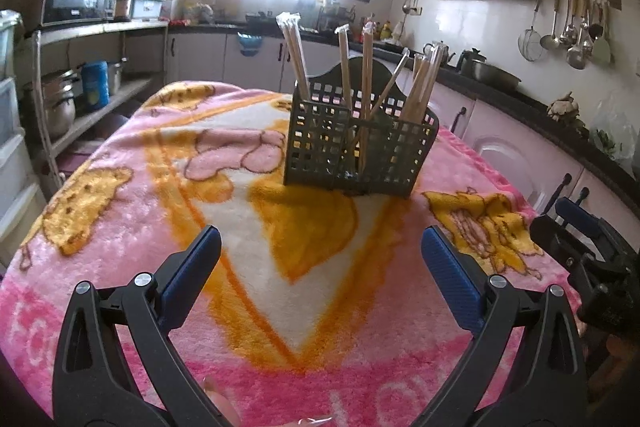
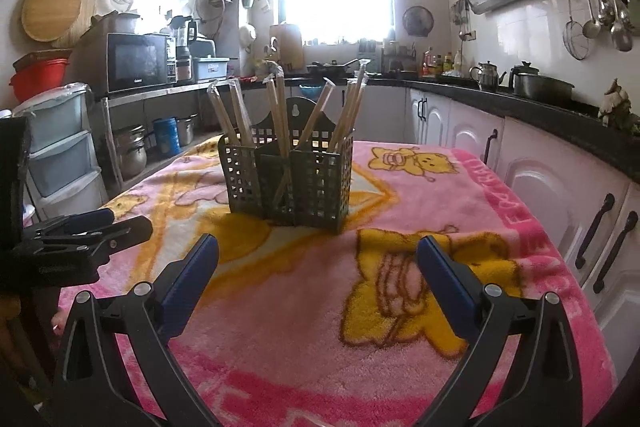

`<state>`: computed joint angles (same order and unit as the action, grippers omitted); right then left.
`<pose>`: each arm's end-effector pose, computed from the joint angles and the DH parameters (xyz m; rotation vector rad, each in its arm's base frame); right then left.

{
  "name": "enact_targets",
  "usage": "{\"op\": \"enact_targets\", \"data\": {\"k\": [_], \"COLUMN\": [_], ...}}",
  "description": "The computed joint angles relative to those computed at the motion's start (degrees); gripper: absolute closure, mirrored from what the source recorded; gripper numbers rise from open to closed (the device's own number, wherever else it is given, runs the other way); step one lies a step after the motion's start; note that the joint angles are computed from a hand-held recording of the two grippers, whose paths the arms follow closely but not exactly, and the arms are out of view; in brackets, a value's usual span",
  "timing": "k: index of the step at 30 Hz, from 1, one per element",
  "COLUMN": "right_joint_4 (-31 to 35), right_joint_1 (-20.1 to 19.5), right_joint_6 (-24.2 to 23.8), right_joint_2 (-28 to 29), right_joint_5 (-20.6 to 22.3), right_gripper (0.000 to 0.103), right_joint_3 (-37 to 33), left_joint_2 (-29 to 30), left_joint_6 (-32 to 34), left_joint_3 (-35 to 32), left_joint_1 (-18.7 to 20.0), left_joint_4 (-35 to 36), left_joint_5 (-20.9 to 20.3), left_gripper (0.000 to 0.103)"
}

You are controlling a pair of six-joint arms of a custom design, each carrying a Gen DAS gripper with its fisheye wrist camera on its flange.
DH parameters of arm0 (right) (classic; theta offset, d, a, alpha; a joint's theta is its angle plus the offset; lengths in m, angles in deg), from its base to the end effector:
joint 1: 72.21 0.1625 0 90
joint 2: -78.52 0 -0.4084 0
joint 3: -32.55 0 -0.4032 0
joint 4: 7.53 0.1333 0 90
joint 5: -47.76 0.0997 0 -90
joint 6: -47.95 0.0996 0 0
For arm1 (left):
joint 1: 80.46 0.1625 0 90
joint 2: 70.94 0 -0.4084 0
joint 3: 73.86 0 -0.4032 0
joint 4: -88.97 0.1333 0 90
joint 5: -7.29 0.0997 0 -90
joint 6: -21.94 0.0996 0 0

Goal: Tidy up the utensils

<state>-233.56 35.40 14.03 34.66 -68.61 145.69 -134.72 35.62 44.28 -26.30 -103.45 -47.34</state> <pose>0.2538 -0.5054 0.1247 0.6497 -2.1262 1.3598 -0.1628 -0.5515 0.2211 0.7056 2.3565 -1.2148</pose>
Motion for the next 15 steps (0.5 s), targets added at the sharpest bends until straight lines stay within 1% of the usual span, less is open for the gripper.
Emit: {"op": "enact_targets", "data": {"k": [2, 4, 6, 11, 15], "right_joint_4": [-0.37, -1.33, -3.26, -6.04, -6.82], "right_joint_1": [-0.27, -0.39, -0.43, -0.71, -0.98], "right_joint_6": [0.56, 0.18, -0.86, -1.78, -1.76], "right_joint_2": [-0.12, 0.02, 0.48, 1.22, 1.69], "right_joint_5": [0.43, 0.76, 1.0, 1.53, 1.12], "right_gripper": [0.006, 0.006, 0.006, 0.006, 0.006], "right_joint_3": [0.33, 0.58, 0.73, 0.81, 0.68], "left_joint_2": [0.35, 0.47, 0.93, 2.39, 2.26], "left_joint_6": [0.56, 1.36, 2.62, 4.78, 5.88], "left_joint_3": [0.26, 0.67, 1.12, 1.25, 1.72], "left_joint_1": [-0.17, 0.01, -0.03, -0.81, -0.62], "left_joint_4": [-1.39, -3.0, -5.7, -10.0, -11.39], "left_joint_5": [0.39, -0.88, -1.31, 1.14, -0.46], "left_gripper": [0.011, 0.011, 0.011, 0.011, 0.011]}}
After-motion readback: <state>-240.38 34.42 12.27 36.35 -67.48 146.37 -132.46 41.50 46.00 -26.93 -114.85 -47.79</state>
